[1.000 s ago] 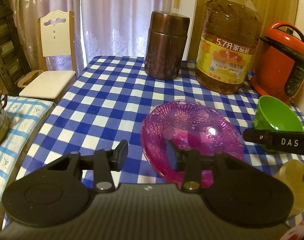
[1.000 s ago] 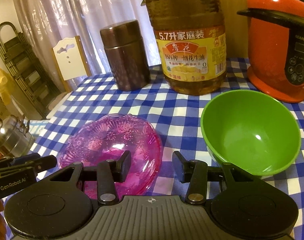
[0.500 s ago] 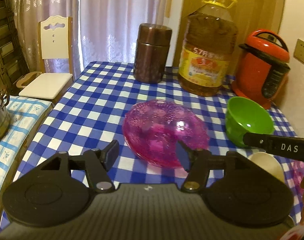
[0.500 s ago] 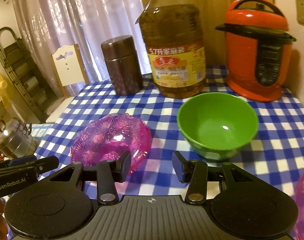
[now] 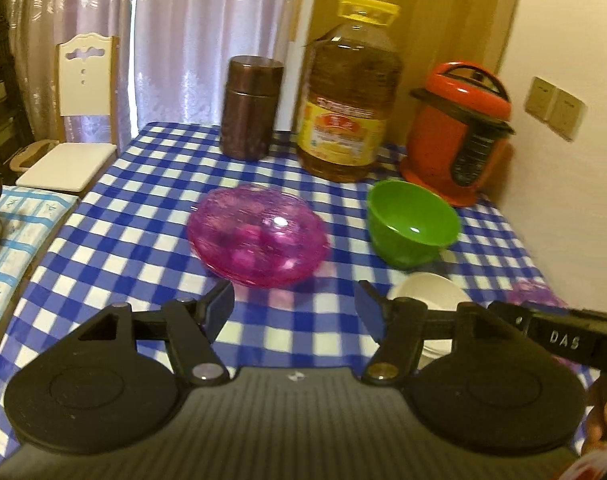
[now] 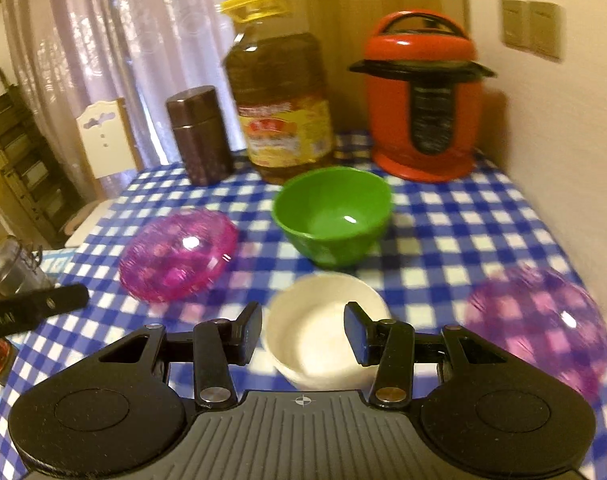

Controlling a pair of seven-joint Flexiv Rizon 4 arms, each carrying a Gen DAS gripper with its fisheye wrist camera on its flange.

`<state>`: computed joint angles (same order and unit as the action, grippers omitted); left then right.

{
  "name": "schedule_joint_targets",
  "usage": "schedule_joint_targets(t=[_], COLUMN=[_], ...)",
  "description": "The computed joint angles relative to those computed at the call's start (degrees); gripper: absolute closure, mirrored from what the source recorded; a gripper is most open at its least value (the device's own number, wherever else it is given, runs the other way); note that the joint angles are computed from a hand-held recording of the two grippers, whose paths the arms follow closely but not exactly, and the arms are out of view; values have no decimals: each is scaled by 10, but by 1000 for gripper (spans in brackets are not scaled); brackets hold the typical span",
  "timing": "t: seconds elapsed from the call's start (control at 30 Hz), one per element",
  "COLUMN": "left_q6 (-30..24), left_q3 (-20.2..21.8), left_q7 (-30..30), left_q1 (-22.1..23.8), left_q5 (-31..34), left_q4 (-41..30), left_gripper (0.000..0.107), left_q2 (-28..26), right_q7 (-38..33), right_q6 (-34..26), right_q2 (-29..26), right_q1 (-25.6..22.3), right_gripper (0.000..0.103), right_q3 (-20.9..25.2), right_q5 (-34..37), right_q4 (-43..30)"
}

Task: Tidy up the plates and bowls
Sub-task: 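Move both tools to the pink plate beside the wall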

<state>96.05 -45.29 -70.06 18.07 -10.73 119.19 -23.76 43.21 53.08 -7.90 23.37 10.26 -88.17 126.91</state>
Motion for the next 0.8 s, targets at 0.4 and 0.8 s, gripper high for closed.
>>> schedule_joint_targets(t=[0.4, 0.8], left_q6=[-2, -26], left_q3=[-180, -221], left_q7=[-52, -94], left_q1=[115, 94], left_q5=[34, 75], left_q4=[84, 82], left_gripper=[43, 43], left_q2=[42, 50], right_q7=[4, 25], right_q6=[-115, -176], right_q2=[129, 239], right_q1=[40, 59], right_gripper=[57, 57], right_q3=[78, 137], right_q5=[181, 299], right_q4=[122, 192])
